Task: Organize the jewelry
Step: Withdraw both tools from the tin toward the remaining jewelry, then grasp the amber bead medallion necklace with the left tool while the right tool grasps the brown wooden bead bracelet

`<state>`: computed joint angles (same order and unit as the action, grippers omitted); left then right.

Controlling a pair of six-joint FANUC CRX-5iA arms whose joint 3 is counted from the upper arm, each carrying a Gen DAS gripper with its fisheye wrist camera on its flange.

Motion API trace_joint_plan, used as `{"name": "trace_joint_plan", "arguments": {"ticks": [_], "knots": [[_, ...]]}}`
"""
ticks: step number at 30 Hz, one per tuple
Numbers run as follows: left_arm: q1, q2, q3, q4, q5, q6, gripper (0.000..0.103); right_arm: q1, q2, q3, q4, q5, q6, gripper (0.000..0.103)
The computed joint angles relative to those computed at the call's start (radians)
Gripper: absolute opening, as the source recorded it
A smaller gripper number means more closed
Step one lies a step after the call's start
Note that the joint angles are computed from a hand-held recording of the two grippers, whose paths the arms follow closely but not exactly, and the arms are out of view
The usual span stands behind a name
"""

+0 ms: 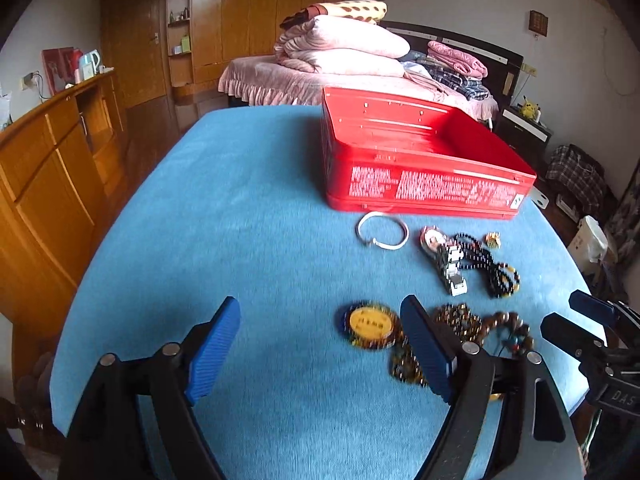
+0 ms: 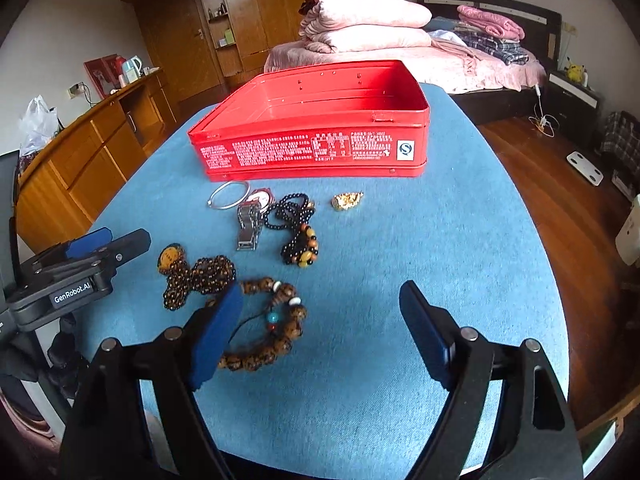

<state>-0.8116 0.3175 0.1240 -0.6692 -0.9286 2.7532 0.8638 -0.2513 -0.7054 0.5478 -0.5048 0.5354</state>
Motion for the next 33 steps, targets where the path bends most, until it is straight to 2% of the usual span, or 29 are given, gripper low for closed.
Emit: {"name": "trace_joint_plan", "arguments": {"ticks": [5,14,23,33], "knots": [[-0.015,0.002,-0.017,0.007,-0.003,0.011,0.081,0.020,-0.010,-0.009,-0.034,-0.002,0.026,0.073],[-0.023,-0.003,-0.037,0.014,0.002,0.018,0.081,0.035,0.021,0.037,-0.163,-0.023,0.151,0.051],[-0.015,0.001,-0.038,0.018,0.003,0.016,0.081,0.035,0.039,0.050,-0.154,-0.037,0.137,0.044],[-0.004,-0.004,-0.048,0.033,0.025,0.004,0.081,0.046,0.082,0.066,-0.080,-0.063,0.107,0.028]]}}
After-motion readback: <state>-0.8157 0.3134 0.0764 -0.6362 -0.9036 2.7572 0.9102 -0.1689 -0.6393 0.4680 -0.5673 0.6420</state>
